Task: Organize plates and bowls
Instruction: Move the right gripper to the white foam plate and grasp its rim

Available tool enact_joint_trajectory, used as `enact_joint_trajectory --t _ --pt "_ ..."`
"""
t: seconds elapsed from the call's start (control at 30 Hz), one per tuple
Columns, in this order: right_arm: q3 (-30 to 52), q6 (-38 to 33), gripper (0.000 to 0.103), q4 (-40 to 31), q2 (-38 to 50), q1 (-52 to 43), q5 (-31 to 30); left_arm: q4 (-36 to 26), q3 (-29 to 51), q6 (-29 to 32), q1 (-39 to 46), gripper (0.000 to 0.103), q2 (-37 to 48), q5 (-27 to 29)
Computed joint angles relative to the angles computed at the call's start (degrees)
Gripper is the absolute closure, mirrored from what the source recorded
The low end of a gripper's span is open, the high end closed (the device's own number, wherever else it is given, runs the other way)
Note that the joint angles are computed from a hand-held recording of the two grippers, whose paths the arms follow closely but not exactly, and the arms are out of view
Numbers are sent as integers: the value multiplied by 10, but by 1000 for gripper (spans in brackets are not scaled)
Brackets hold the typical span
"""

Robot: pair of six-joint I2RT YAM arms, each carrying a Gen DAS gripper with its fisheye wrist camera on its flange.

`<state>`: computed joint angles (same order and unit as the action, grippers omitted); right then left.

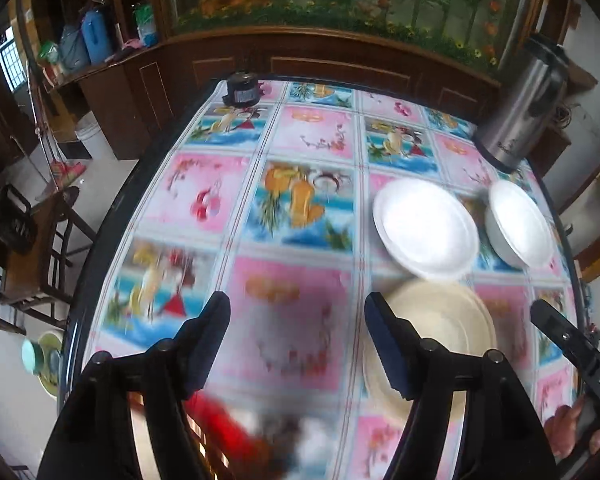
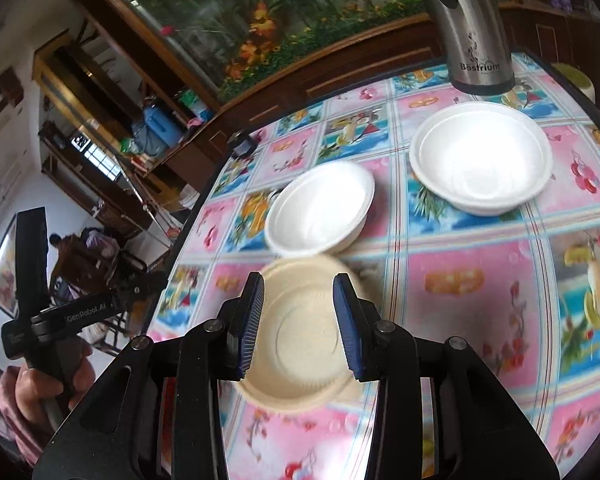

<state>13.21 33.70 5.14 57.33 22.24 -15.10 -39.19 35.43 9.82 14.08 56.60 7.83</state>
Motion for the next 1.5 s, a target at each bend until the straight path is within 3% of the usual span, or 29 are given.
enact_joint_trajectory --t 0.13,0.3,0.5,0.7,0.9,1.0,1.17,1.5 --pt "58 -1 67 53 138 -69 -66 59 52 -35 -43 33 138 -31" --pt "129 10 67 74 271 -107 -86 96 101 -74 -70 33 259 -28" --pt "180 16 67 62 343 -109 -86 106 145 -123 -84 33 352 -23" --pt "201 21 67 69 380 -109 -84 116 152 -151 -91 33 377 2" --pt "174 42 65 125 386 -118 -80 107 161 -161 -86 33 378 58" --pt "171 34 65 128 381 -138 -113 98 163 -164 -81 33 367 60" --pt "181 38 65 121 400 -136 -110 108 156 -174 -85 33 346 65" --pt "184 51 65 146 429 -130 -104 124 162 -196 -125 33 409 94"
